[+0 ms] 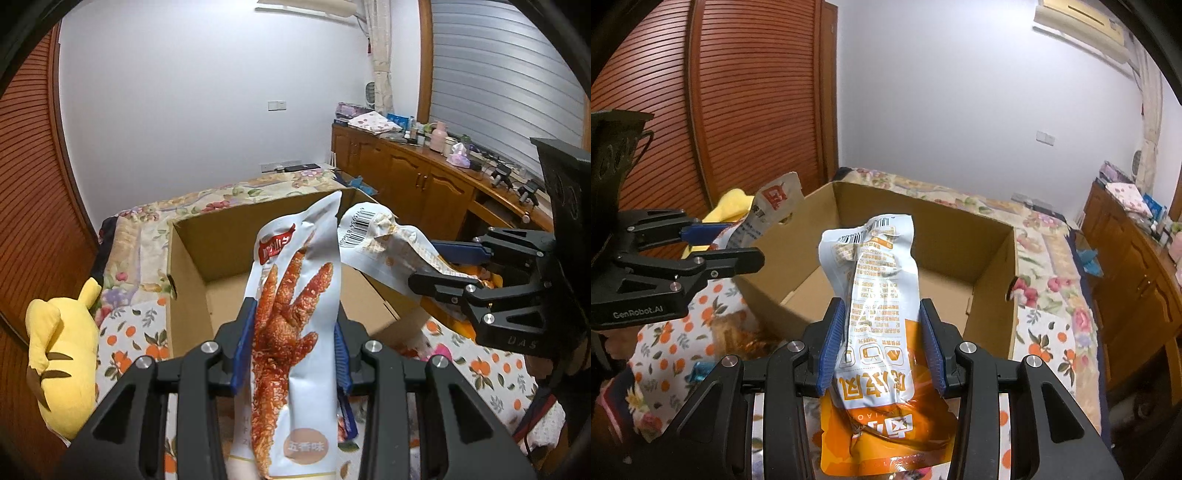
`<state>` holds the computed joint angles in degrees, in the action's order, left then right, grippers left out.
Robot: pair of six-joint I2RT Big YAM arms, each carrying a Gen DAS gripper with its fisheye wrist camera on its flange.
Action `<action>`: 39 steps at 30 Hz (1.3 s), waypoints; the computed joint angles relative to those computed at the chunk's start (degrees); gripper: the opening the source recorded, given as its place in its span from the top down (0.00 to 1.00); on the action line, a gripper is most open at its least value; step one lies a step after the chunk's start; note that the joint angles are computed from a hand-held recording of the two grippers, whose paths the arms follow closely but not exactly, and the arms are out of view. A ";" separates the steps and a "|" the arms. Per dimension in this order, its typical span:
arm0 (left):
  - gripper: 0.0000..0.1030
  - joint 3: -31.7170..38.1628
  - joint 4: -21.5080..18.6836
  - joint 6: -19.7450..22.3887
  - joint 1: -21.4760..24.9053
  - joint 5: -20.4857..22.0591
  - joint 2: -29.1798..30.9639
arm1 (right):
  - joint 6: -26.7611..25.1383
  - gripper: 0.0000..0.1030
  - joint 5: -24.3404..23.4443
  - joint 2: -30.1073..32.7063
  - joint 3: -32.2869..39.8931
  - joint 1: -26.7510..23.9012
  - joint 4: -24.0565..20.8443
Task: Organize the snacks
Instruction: 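Carry both packets over the box and open both tools to drop them, then move both tools back to the snack pile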
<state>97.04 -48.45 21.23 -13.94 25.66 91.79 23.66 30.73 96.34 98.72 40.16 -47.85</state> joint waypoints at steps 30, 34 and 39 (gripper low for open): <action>0.57 12.98 -3.35 -3.70 -2.57 -3.77 11.25 | 4.72 0.50 -5.68 9.80 11.22 -7.93 -5.94; 0.54 13.30 -2.51 -3.92 -1.77 -1.56 11.41 | 5.43 0.50 -5.12 8.68 9.65 -8.01 -4.17; 0.47 11.44 -1.83 -4.10 -0.72 1.11 9.82 | 4.54 0.50 -3.52 4.63 4.70 -6.00 -0.95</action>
<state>108.49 -50.28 17.13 -14.66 26.78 101.61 28.20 27.21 100.97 103.42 34.16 -48.80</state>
